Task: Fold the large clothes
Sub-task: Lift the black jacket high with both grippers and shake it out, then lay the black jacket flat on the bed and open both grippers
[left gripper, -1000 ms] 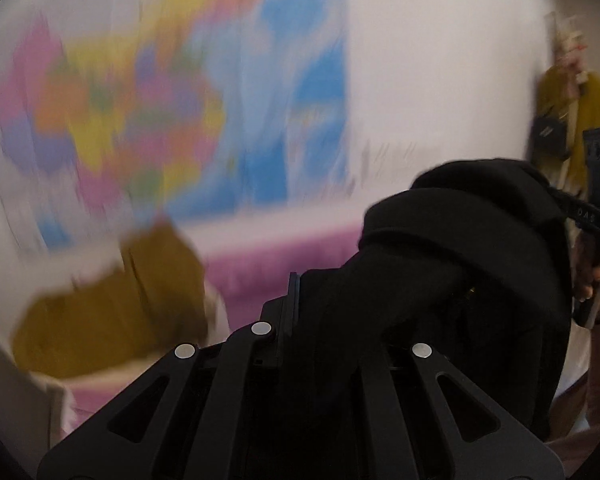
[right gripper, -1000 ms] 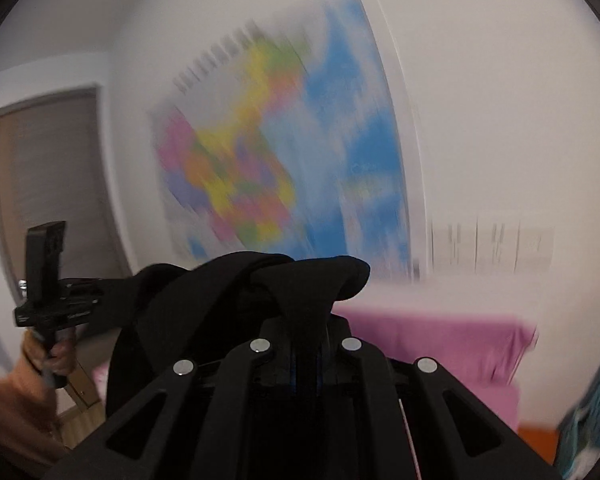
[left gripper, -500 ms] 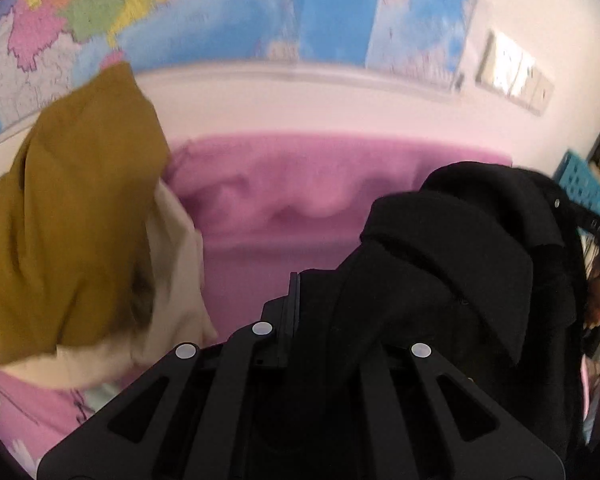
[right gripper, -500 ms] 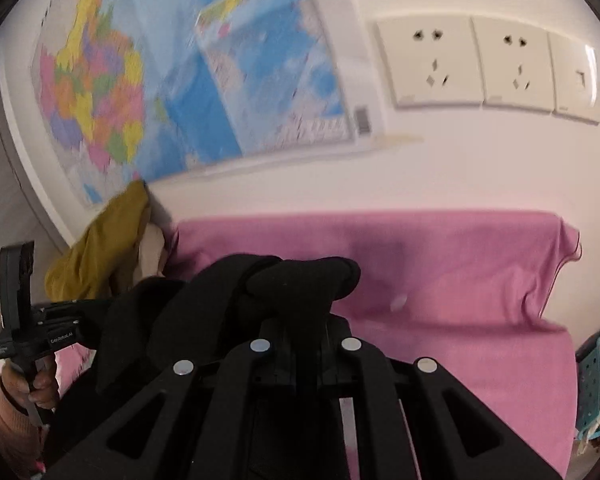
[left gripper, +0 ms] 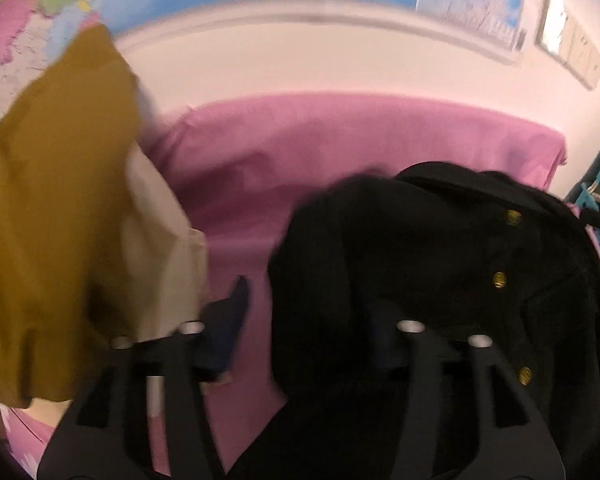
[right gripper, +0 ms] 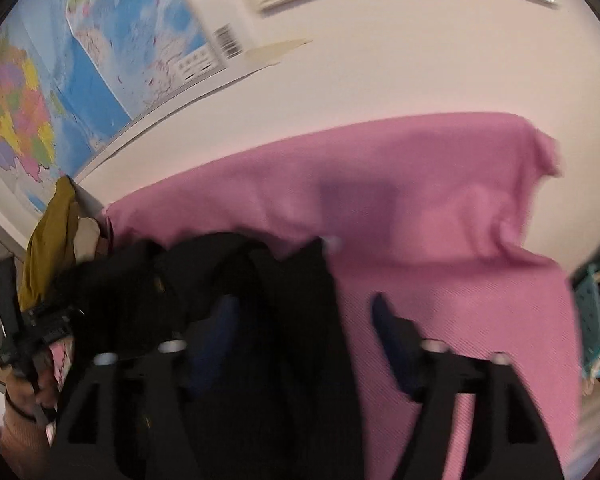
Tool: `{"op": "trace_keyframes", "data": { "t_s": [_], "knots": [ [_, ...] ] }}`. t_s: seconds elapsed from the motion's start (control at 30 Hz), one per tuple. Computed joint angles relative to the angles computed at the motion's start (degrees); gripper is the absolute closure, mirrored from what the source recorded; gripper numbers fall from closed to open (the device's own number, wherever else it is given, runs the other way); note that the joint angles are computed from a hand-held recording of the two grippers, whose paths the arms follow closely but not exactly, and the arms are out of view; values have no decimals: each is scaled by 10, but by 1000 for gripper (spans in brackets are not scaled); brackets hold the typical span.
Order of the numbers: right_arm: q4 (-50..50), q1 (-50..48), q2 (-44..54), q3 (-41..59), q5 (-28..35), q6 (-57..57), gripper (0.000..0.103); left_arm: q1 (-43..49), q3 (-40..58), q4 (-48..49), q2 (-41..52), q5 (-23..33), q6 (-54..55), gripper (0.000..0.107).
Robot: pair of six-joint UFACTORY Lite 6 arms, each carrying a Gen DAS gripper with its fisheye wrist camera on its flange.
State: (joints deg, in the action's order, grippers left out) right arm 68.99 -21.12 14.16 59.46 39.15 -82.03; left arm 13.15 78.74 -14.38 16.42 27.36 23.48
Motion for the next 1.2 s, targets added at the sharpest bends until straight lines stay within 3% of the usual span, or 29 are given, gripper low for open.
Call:
{"op": "trace_keyframes", "data": {
  "t_s": [0.07, 0.1, 0.23, 0.4, 0.43, 0.5, 0.57, 0.8, 0.9, 0.97, 1.0, 1.03, 1.07, 1.1, 1.13, 1.17, 1.2],
  "knots": [
    [-34, -68, -28, -34, 73, -31, 29, 21, -37, -51, -47, 6, 69, 43],
    [-53, -91, -38, -47, 92, -37, 29, 34, -58, -84, -73, 17, 110, 36],
    [-131, -194, -100, -146, 161, -105, 28, 88, -152, -203, -187, 78, 279, 31],
    [-230, -364, -159, -260, 237, -204, 25, 250, -292, -318, -359, 279, 488, 21],
    [-243, -395, -170, -276, 253, -227, 25, 263, -307, -324, -367, 294, 505, 21],
    [-264, -443, -185, -305, 263, -265, 35, 295, -349, -325, -406, 336, 537, 21],
    [-277, -454, -196, -316, 261, -277, 96, 330, -383, -329, -441, 379, 568, 20],
    [-190, -571, -192, -191, 355, -281, 101, 438, -441, -309, -504, 520, 639, 13],
    [-127, -557, -142, -129, 303, -241, 101, 447, -466, -292, -529, 535, 650, 13],
    [-108, -517, -106, -117, 247, -228, 101, 405, -491, -270, -554, 482, 613, 14],
    [-100, -486, -83, -119, 205, -219, 100, 375, -499, -257, -558, 445, 585, 21],
    [-84, -470, -77, -129, 168, -221, 99, 352, -508, -245, -561, 413, 563, 41],
    [-79, -457, -66, -131, 146, -221, 95, 333, -512, -235, -558, 378, 542, 52],
    [-83, -442, -50, -132, 127, -217, 92, 327, -509, -229, -550, 355, 528, 80],
    [-81, -431, -47, -139, 106, -211, 71, 338, -492, -229, -530, 345, 523, 104],
    [-74, -427, -55, -153, 85, -212, 49, 358, -474, -236, -511, 346, 528, 103],
    [-65, -435, -69, -171, 88, -228, 46, 392, -443, -249, -487, 349, 532, 103]
  ]
}}
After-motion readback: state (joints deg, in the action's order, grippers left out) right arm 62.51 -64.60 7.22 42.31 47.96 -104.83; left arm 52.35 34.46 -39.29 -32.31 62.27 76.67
